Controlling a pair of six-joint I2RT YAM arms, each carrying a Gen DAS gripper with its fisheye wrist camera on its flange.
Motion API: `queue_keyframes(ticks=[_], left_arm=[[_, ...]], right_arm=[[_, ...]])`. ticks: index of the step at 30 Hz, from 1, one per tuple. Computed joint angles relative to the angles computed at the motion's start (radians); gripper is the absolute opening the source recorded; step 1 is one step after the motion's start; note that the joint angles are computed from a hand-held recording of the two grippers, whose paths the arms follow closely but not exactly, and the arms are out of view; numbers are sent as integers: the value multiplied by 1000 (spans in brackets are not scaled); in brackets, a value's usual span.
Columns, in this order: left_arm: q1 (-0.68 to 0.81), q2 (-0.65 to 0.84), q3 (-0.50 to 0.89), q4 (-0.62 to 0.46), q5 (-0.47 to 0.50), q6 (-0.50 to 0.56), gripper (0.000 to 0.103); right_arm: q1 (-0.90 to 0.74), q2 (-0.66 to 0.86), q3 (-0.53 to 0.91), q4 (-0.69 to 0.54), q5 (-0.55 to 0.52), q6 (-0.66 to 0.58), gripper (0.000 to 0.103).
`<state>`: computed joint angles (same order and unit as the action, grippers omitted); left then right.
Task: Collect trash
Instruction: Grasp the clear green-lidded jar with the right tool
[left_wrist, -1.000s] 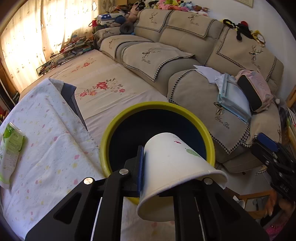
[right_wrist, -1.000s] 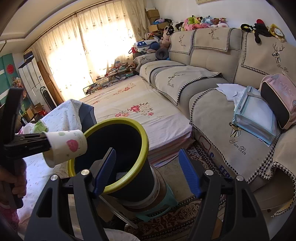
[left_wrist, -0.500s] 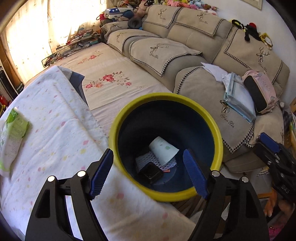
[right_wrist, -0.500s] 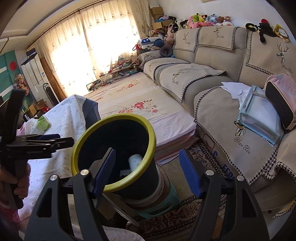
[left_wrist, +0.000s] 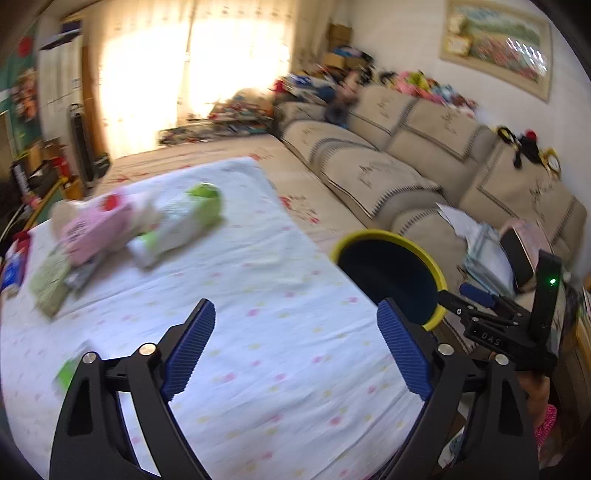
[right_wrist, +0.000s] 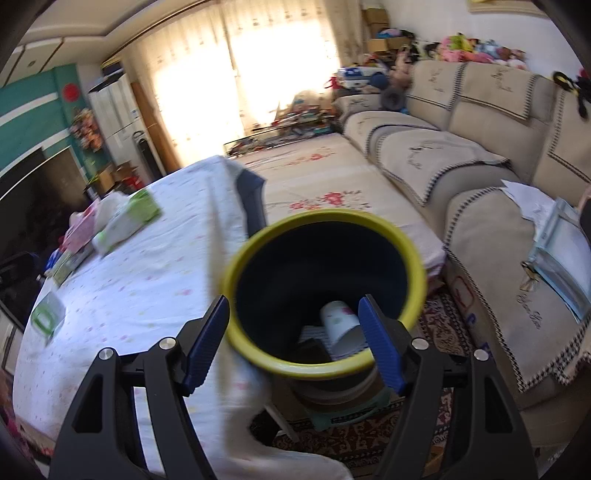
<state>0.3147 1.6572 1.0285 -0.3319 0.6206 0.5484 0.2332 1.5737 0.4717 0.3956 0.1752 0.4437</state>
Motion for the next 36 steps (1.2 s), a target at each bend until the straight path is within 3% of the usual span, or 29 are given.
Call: queue_keyframes(ticks=[7,16,19,21,26,31,35,36], left_arm=[[345,1,65,-86,115,83,96],[645,188,253,-97,158,109,97],[687,245,303,-120,169,119,97],[703,269,324,-134,171,126,97],[724,328,373,-170,178,143,97],[709,351,385,-183,172,141,97],[700,357,382,-188,170,146,97],[697,359,382,-189,169,147,97]], right_arm=[[212,130,201,-71,4,-17,69],[467,362,589,-199,-66,-142,69],[533,456,729,-245,-80,-171,70],[556,526,843,-291,-83,-190,79],[590,663,1073,-415,-69,-218,88],[590,820,1344,-602,-43,-220,88],[582,893,1452,-669,-58,-215,87],[580,900,1460,-673,-63,-211,75]])
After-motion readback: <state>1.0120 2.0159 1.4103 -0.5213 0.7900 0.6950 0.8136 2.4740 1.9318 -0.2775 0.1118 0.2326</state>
